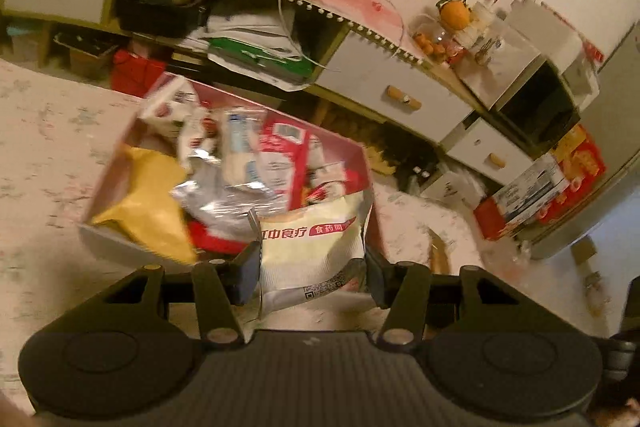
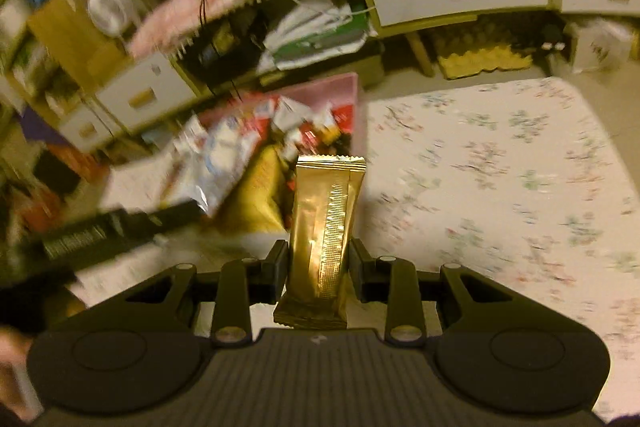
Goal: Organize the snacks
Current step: 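Carry both snacks into the pink box and open both tools to release them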
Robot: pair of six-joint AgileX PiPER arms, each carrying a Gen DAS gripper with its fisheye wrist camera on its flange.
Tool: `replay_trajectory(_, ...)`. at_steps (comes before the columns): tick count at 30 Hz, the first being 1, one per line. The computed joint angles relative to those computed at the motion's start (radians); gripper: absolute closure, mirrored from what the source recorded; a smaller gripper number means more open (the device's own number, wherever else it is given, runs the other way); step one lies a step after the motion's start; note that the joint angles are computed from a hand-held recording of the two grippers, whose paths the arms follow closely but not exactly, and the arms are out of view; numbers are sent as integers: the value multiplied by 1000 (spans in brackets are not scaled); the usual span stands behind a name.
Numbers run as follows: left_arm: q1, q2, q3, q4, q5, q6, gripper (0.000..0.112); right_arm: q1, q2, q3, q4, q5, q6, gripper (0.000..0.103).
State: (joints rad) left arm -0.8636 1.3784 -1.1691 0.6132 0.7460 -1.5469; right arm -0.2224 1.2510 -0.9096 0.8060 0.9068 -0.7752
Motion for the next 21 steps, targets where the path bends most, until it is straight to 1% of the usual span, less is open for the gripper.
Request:
replay_trajectory(4,47,35,3,-21,-90,-28,53,21,45,-5,93,-49,-21,74)
replay_trajectory(8,65,63,-3,3,-132,-56,53,35,90,-3,178,-70,-78,74)
replay_trajectory(11,82,74,5,10,-173,-66,53,52,114,4,210,-110,-128,74)
replay_trajectory(13,92,88,-4,-11,-179,-28,52,58,138,6,224,-127,-161,74)
replay_trajectory(16,90,103,-11,-2,-187,-18,49,66,158,19,234,-162,-196,74)
replay_trajectory(19,81,116,-26,23,-180,-20,46,57,152,29,270,-164,-222,74)
replay_trajectory(20,79,118,-28,30,-176,-26,40,58,150,32,281,-169,-234,74)
replay_trajectory(21,78,119,-29,34,-174,-27,36,54,147,36,290,-168,-242,74)
